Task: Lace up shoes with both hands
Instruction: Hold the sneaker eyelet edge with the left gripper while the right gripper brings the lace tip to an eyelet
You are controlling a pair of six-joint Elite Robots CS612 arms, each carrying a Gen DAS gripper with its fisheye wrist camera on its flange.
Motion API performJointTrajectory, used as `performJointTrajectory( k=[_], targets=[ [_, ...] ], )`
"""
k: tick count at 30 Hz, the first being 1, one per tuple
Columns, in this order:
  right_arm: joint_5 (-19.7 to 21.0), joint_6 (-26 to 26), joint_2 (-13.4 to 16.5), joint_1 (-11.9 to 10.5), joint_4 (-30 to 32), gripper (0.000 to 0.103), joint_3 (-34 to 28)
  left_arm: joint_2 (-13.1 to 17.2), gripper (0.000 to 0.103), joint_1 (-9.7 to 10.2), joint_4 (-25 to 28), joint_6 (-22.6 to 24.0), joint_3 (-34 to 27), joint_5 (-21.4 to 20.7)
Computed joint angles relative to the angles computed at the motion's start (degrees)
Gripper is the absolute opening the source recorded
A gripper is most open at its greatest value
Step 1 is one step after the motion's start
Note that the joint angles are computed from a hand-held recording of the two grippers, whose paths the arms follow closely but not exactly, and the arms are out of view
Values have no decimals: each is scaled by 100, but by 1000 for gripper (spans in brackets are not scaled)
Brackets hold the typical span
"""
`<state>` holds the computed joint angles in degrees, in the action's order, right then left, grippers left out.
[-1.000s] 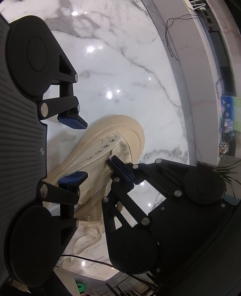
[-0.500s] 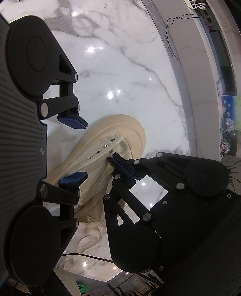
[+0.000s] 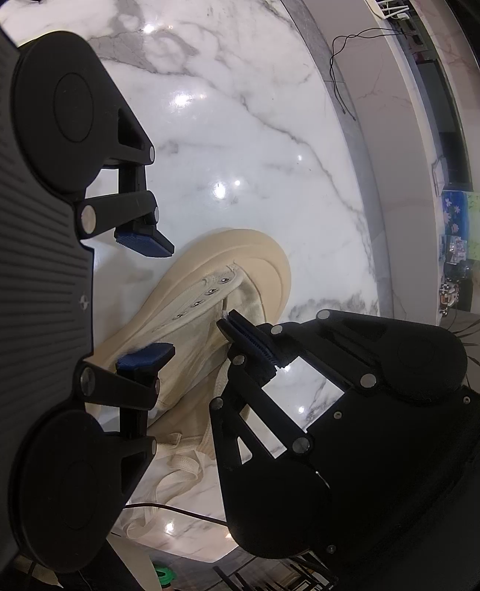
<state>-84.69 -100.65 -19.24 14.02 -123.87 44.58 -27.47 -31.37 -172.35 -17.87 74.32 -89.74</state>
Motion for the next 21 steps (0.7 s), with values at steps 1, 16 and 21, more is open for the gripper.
performJointTrajectory(
  k=[1,16,21],
  targets=[
    [-2,-6,0,1,2,1,-1,0,50,0,2,0,-1,-1],
    [15,98,10,14,-85,1,14,-24,50,-11,-3,-1,34,16],
    [78,147,-24,6,-265,1,92,-26,50,-10,-6,1,33,11]
  ],
)
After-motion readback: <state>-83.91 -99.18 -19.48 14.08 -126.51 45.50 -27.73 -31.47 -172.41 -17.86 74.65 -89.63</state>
